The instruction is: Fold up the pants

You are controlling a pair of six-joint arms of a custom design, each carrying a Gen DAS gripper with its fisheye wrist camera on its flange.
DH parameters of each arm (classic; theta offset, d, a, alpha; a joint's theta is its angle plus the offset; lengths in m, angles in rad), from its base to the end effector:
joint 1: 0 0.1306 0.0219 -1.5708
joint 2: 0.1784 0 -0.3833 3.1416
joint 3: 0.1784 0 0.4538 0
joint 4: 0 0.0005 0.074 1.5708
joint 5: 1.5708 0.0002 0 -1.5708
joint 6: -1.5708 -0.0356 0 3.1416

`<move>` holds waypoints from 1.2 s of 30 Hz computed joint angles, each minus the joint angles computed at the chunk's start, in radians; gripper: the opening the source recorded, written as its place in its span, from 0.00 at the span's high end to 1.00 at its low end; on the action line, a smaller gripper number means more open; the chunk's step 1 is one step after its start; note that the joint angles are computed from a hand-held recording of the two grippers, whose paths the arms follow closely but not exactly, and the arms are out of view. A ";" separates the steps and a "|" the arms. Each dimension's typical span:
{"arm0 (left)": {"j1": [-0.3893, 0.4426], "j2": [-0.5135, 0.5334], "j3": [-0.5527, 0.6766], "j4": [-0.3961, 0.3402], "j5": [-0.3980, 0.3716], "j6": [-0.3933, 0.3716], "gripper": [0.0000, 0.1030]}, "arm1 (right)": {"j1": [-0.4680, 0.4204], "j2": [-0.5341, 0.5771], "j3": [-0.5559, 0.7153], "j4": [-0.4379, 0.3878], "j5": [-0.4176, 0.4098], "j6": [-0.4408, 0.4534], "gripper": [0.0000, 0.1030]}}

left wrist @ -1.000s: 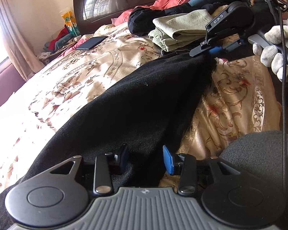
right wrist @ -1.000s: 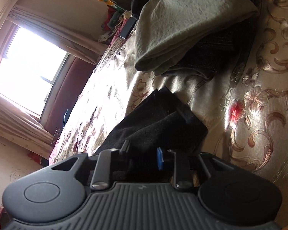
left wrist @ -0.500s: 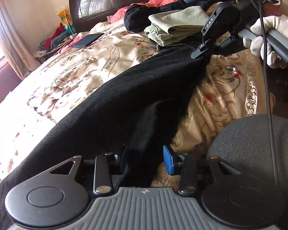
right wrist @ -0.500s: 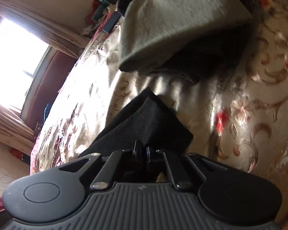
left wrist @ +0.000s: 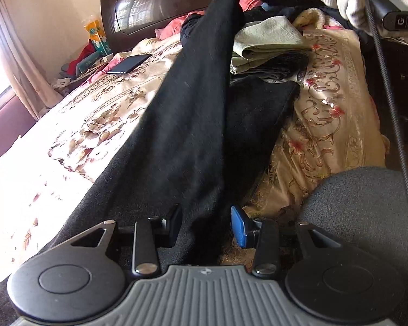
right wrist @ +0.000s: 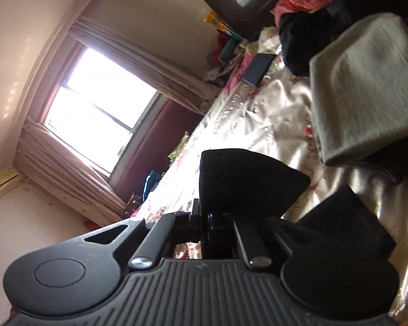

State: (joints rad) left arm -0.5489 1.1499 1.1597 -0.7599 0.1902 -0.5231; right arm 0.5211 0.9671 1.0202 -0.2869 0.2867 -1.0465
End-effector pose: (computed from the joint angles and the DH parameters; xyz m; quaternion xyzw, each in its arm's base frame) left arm 0.3914 -0.2479 0.4327 0.4988 0.7655 -0.0922 0.3960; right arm 0.3713 0.2010 0.4786 0.2872 0.7271 0.3537 0.5136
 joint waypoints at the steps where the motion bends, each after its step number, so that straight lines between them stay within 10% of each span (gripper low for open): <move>1: 0.000 -0.004 -0.004 0.006 0.000 0.006 0.48 | 0.017 0.001 0.021 -0.030 0.037 0.031 0.94; 8: -0.003 0.011 -0.015 -0.012 -0.001 -0.003 0.48 | -0.032 0.084 0.009 -0.485 0.003 -0.209 0.90; 12: 0.004 0.009 -0.009 -0.024 0.004 -0.015 0.48 | -0.029 0.012 -0.105 -0.364 -0.015 -0.317 0.89; 30: -0.070 0.034 -0.026 0.100 -0.135 -0.025 0.45 | -0.079 -0.011 -0.077 -0.241 -0.039 -0.264 0.97; 33: -0.071 0.056 0.008 0.069 -0.126 -0.011 0.69 | -0.095 0.001 -0.058 -0.250 -0.054 -0.260 0.97; 36: -0.061 0.040 0.018 0.072 -0.119 -0.007 0.73 | -0.100 -0.008 -0.048 -0.250 -0.064 -0.228 0.97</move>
